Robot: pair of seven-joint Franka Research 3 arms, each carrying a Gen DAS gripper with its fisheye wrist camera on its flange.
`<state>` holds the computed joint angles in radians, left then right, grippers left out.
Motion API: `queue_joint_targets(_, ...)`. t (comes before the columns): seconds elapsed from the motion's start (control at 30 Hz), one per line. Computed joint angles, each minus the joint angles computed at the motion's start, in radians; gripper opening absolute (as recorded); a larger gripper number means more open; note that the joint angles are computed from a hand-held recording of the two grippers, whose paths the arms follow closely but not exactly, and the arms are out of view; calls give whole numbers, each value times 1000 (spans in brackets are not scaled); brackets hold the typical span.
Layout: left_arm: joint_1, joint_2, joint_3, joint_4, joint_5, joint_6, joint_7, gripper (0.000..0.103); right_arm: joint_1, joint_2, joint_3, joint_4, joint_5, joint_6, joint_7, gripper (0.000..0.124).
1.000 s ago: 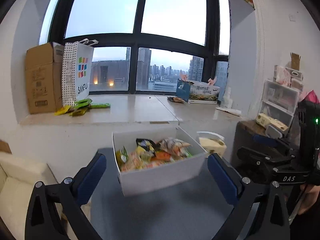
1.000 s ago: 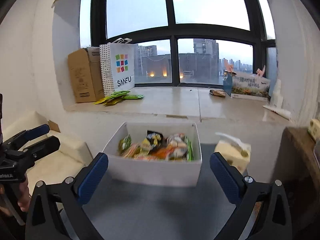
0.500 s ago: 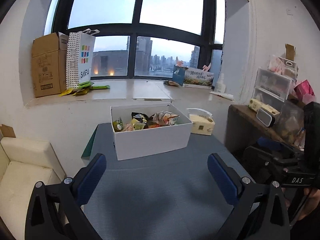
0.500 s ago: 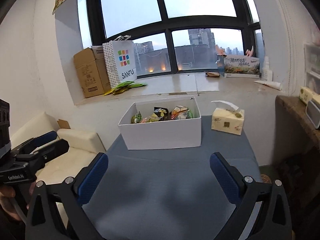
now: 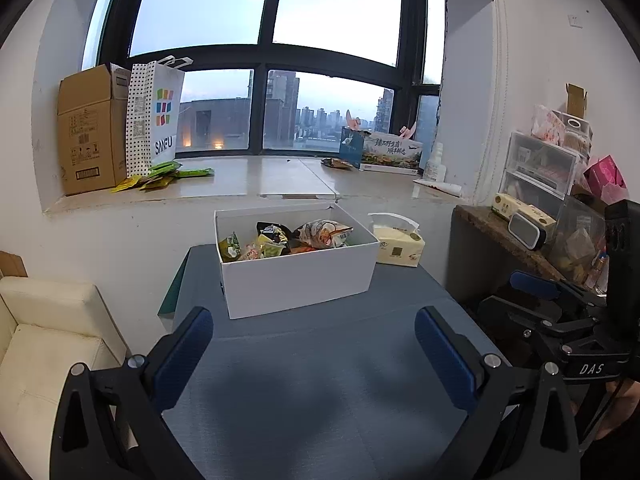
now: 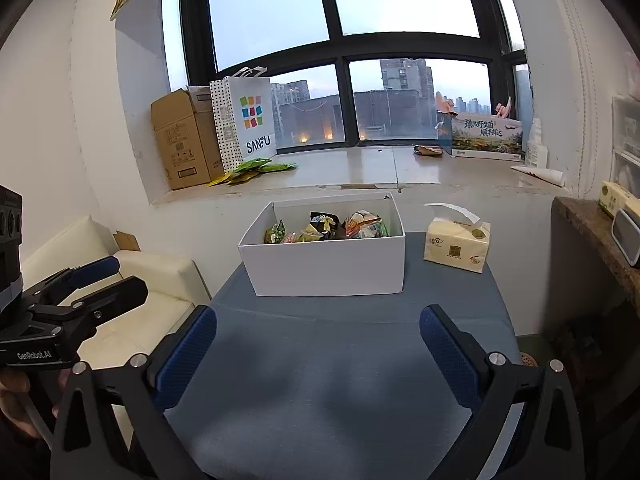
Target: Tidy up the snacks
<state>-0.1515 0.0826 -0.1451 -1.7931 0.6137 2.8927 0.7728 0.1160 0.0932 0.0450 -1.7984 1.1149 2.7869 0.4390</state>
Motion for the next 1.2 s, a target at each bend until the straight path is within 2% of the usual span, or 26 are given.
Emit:
queue_joint_targets(0.13,-4,5,0,10,9,-24,2,103,0,3,0,5,-10,0,8,103)
queue_joint_targets(1.2,-5,9,-2,7,-29,-22,45,103,1,1,2,-2,-20,-1,10,103)
